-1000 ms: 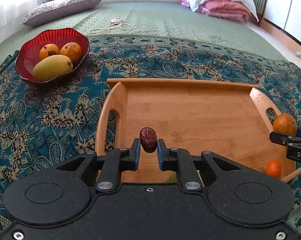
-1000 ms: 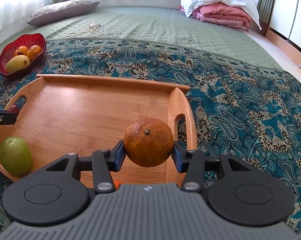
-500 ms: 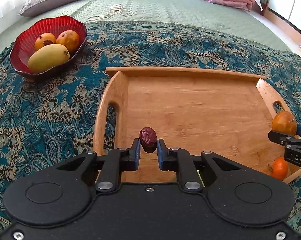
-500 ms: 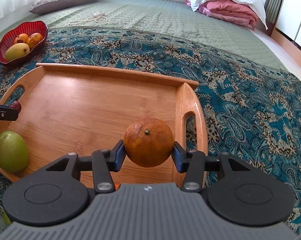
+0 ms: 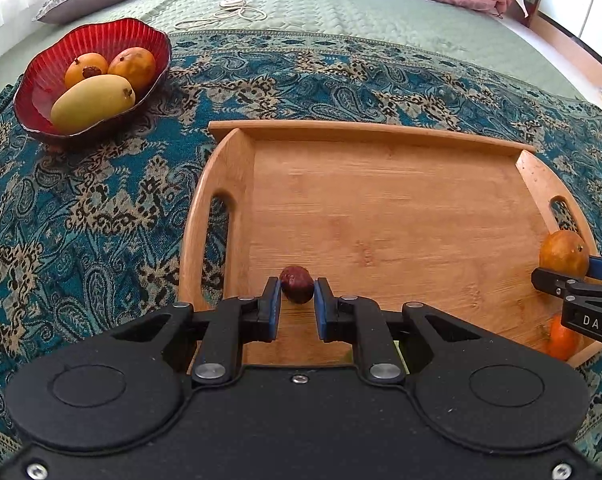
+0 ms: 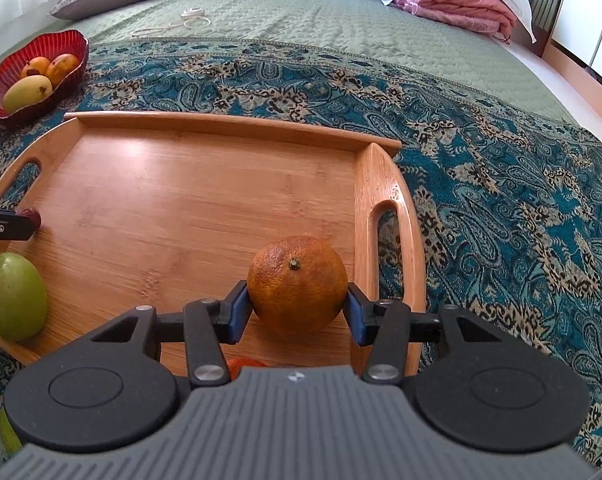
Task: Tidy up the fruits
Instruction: 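Carry the large orange with the right gripper while the left carries the date over the tray, then lower and release the orange from the right gripper while the left releases the date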
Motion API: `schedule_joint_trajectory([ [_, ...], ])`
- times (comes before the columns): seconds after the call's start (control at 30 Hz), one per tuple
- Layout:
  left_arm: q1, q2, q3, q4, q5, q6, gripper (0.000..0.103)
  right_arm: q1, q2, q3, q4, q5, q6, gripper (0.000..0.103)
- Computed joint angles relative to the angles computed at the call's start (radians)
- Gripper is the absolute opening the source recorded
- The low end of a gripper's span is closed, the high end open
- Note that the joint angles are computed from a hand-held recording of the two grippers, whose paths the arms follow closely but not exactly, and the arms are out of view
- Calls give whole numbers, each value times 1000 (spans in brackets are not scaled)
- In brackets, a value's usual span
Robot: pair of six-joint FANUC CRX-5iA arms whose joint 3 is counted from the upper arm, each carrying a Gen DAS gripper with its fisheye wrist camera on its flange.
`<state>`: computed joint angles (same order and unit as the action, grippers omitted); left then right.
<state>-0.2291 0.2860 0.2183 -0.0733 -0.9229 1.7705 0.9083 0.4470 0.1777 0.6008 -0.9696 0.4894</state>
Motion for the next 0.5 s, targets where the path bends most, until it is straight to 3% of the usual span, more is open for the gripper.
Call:
schedule_joint_trajectory([
  [0.33, 3, 6, 0, 12, -4, -7, 17, 2, 6, 3, -10, -3, 3, 55],
  [0.5, 1, -4, -8, 10, 1, -2, 21, 7, 1, -7, 10, -3, -4, 60],
])
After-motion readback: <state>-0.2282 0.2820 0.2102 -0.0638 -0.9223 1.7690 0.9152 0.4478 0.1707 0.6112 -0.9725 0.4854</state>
